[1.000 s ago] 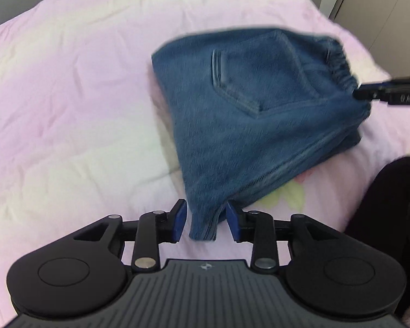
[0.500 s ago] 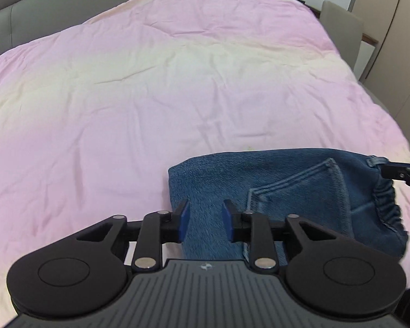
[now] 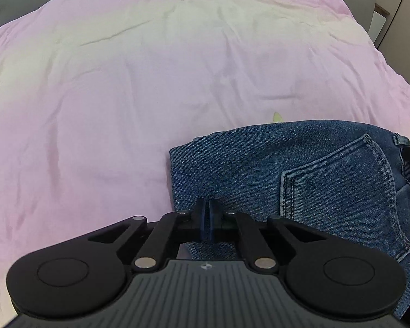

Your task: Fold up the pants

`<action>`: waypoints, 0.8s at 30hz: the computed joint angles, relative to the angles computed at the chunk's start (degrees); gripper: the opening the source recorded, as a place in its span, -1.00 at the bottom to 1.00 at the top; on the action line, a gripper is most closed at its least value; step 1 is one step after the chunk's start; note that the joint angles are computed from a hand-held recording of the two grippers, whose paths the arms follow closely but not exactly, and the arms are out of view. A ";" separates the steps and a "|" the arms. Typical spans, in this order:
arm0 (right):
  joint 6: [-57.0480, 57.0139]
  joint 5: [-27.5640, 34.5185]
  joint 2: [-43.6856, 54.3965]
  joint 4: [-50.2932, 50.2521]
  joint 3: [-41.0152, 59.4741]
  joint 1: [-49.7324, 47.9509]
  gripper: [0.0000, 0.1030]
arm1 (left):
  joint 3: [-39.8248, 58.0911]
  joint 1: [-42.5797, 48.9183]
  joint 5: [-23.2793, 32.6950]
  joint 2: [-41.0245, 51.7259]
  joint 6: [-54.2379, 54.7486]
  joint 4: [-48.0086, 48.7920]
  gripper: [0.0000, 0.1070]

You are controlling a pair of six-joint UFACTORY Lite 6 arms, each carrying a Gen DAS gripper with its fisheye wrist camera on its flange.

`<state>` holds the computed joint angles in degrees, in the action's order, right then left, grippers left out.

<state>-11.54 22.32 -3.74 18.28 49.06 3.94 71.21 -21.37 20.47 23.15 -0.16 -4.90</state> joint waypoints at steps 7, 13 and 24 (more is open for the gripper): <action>-11.82 13.81 -8.40 13.07 0.28 -10.04 0.14 | -8.27 2.24 4.34 -15.33 5.18 -6.83 0.08; -19.93 28.59 -16.43 22.10 -8.23 -25.31 0.28 | -18.42 8.13 9.96 -27.50 17.48 -23.92 0.42; -37.09 38.41 -7.28 38.43 -18.30 -42.27 0.32 | -34.43 17.75 6.50 -30.45 39.62 -56.59 0.47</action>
